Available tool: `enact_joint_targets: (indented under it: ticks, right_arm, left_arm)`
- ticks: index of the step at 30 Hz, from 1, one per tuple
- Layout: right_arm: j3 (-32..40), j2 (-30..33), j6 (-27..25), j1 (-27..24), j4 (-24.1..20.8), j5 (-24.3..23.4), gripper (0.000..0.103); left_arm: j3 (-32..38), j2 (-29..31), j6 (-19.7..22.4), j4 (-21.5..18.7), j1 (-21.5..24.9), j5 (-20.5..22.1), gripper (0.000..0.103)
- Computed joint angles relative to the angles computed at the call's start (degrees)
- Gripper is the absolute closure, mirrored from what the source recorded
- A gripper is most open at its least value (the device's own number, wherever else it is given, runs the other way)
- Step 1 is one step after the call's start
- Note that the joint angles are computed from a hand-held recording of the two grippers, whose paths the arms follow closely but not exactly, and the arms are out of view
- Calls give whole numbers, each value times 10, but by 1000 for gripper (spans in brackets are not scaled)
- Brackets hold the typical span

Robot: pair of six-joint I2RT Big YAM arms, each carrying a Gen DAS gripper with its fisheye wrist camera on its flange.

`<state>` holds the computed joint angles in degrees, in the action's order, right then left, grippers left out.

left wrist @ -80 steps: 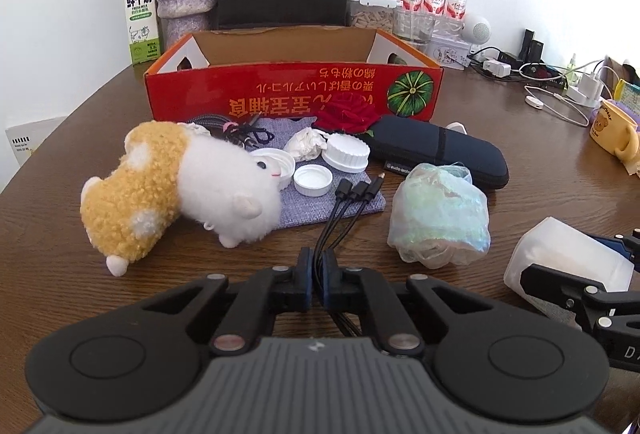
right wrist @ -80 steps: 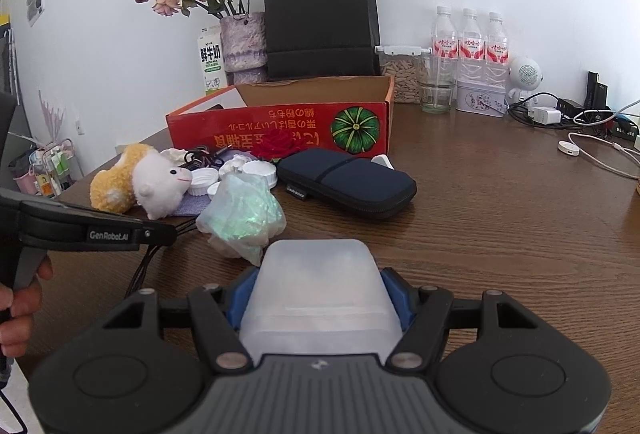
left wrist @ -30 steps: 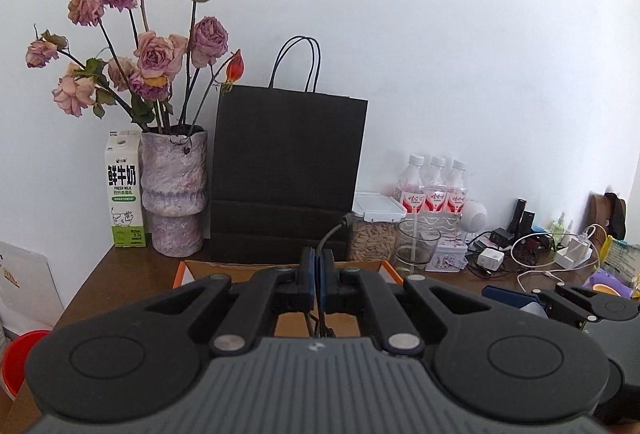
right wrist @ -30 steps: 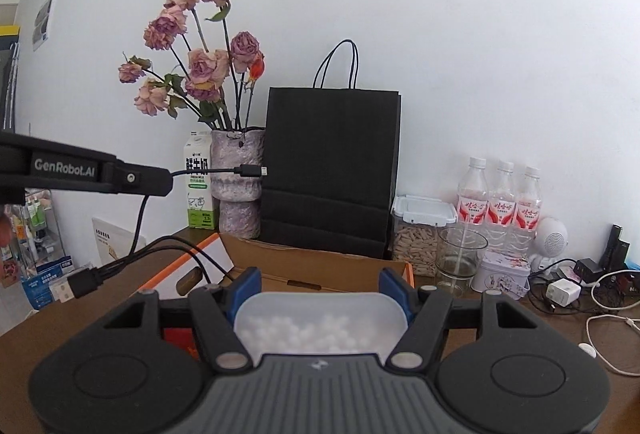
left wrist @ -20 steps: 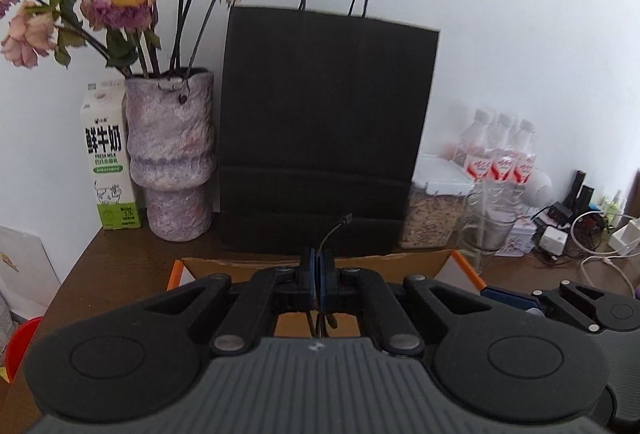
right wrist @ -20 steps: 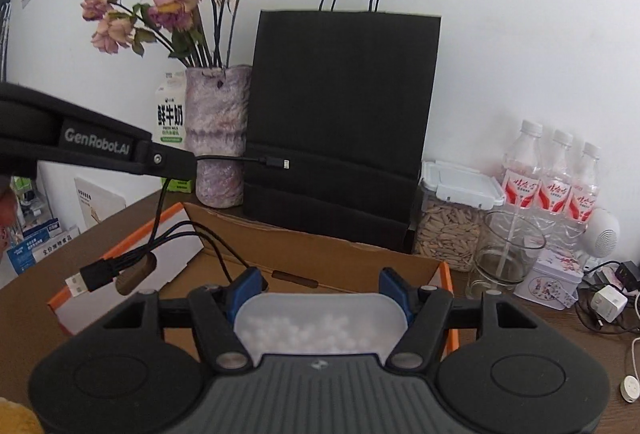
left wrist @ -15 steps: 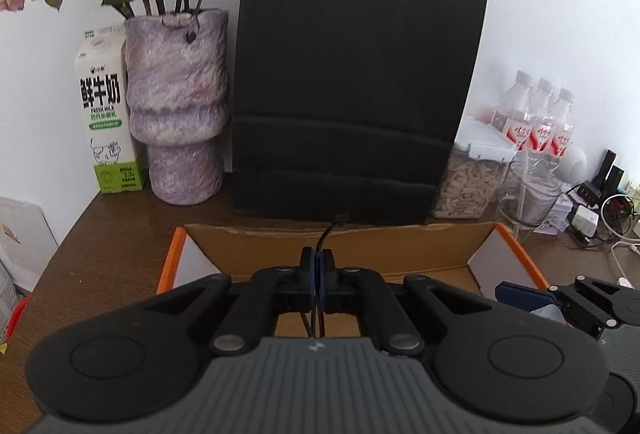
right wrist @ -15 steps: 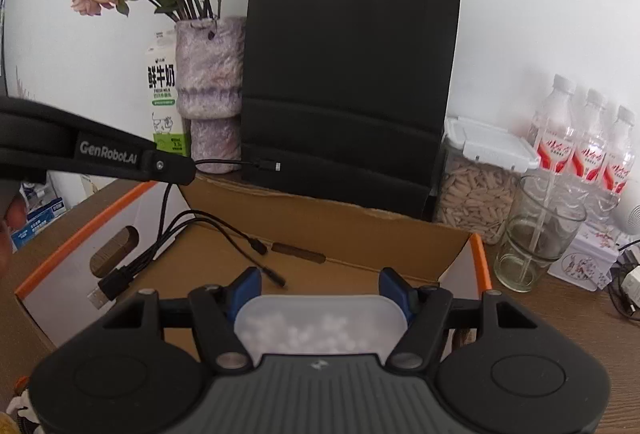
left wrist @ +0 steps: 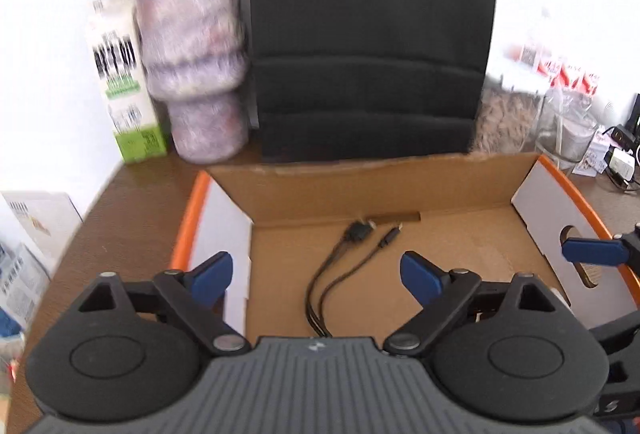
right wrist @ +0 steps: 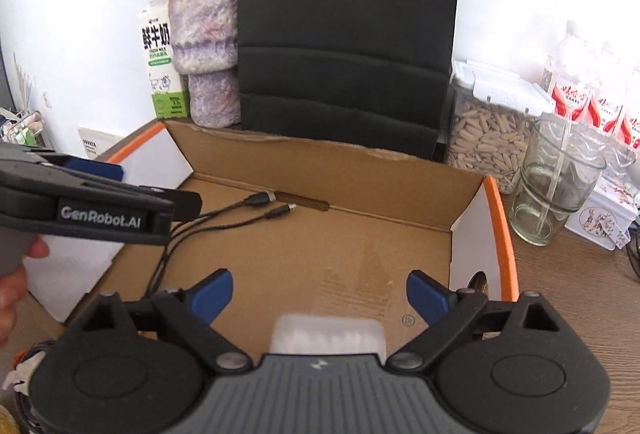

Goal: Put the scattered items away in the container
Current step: 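Carry the cable and container into the cardboard box and release both, then return both grippers to the table, left toward the plush toy, right toward the green bag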

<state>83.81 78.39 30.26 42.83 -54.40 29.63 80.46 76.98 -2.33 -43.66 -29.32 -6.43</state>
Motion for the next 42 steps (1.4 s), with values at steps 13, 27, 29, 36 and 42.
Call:
enact_joint_targets:
  ticks: [13,27,29,36,42]
  right_arm:
    - [38,-15,34,50,-71,53,0]
    - [70,-32,120,147,-164,136,0]
    - [74,-32,136,162,-177,146,0]
    - [73,-36,196,209,-210,166,0]
    - [65,-39,256,252,-244,188,0]
  left_arm:
    - [-25,-70,6,-13,-11,-25,0]
    - [-69,-174,-12,-43,-15,-22,0]
    - [-76,-189,-15,-51,-14,-19,0]
    - [-107,-243,-24,-76,-5,-6,0]
    - [-133,-284,-35,-97,10,8,0]
